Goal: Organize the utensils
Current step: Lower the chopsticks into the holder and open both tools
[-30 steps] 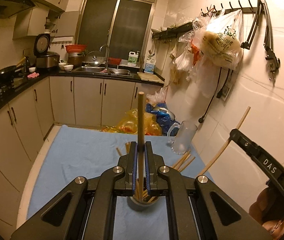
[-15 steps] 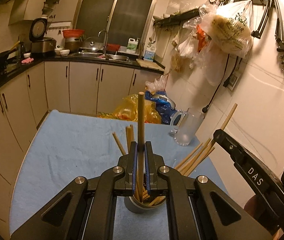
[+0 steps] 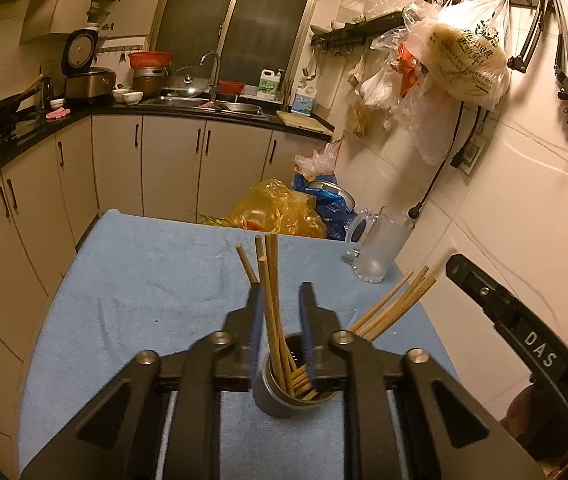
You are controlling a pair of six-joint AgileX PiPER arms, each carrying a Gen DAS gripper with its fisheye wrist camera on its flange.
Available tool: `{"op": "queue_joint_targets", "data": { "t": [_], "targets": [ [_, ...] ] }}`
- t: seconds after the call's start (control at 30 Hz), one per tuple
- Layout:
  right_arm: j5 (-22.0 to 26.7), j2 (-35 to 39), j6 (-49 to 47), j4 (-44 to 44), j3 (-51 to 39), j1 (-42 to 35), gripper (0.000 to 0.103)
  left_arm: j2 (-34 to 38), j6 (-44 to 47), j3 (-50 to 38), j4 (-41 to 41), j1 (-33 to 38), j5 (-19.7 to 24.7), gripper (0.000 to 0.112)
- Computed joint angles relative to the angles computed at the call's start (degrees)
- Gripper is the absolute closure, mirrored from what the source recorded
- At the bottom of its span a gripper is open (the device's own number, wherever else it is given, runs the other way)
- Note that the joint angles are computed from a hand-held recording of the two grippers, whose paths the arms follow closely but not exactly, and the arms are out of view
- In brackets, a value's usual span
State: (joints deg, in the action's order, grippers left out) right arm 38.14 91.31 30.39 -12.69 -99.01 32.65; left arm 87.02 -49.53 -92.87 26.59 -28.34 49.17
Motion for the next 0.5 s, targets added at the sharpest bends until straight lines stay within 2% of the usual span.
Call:
{"op": "queue_joint_targets", "data": {
  "t": [0.1, 0.23, 0.37, 0.5],
  "targets": [
    [0.1, -1.6, 0.8, -0.4, 1.0, 0.1, 0.094, -1.7, -1.6, 1.3, 1.9, -1.0, 0.7, 0.093],
    [-0.2, -5.1, 1.5, 0.0, 4.1, -0.5, 0.09, -5.0, -6.5, 4.8, 6.8, -3.6, 2.3, 0.086],
    [-0.9, -9.6, 1.7, 0.6, 9.2, -1.1, 0.083, -9.0, -12.5, 10.1, 11.9, -7.0, 4.4, 0.081],
    [-1.5, -14.1, 1.1, 3.0, 15.5, -1.9, 0.081, -12.4, -18.1, 15.1, 16.0, -11.1, 7.6, 0.078]
  ]
}}
